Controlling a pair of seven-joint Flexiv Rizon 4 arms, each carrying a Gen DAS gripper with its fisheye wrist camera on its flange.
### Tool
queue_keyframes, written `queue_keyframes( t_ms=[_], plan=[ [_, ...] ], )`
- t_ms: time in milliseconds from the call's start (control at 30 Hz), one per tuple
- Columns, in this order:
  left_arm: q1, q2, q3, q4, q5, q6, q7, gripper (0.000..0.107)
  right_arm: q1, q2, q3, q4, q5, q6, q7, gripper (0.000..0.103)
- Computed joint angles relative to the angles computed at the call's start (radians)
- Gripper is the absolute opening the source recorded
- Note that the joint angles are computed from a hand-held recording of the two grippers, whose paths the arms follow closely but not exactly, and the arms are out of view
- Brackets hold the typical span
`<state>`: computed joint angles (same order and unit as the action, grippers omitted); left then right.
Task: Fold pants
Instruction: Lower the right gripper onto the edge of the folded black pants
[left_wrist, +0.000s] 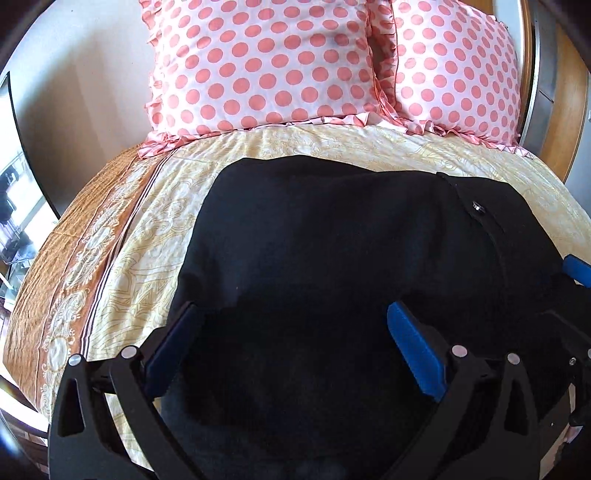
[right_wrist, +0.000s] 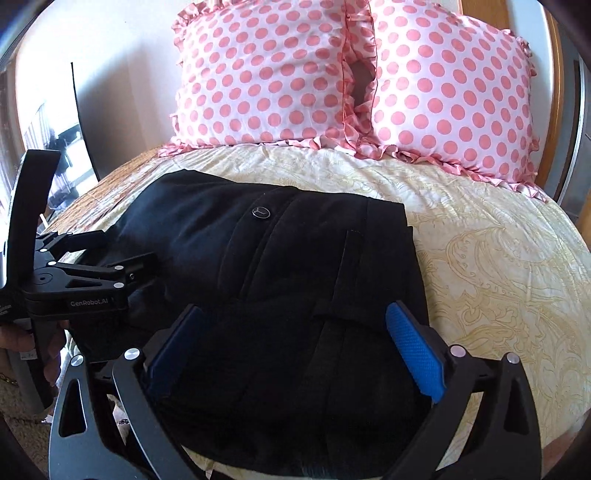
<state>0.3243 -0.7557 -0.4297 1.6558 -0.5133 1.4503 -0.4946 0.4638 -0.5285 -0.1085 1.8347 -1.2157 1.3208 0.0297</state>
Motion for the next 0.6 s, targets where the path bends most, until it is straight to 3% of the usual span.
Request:
queue_keyframes(
  t_ms=[67,167,300,400,533,600],
  plan=[
    [0.046,0.013,-0.053,0.044,-0.015,0.023,0.023,0.101,0.021,0.018,-0.010,0.018,-0.044,-0.034,0.033,0.101],
    [0.110,0.018,-0.131,0.106,-0.011,0.092,0.050,0.101,0.003,0.013,0.028,0.023,-0.012,-0.075,-0.008,0.101],
    [0.136,-0.019,-0.171,0.129,0.071,0.203,0.052,0.101,0.000,0.005,0.012,0.025,-0.041,-0.050,0.045,0.102],
    [0.165,-0.031,-0.198,0.126,0.108,0.199,0.028,0.101,-0.003,0.011,0.020,0.023,-0.041,-0.059,0.039,0.102],
    [0.304,-0.047,-0.333,0.185,0.178,0.226,0.021,0.101,-0.017,0.060,-0.016,0.051,-0.295,0.003,0.276,0.102],
    [0.368,-0.056,-0.389,0.220,0.217,0.247,0.009,0.101,-0.036,0.069,0.005,0.057,-0.337,0.002,0.309,0.102]
  ],
)
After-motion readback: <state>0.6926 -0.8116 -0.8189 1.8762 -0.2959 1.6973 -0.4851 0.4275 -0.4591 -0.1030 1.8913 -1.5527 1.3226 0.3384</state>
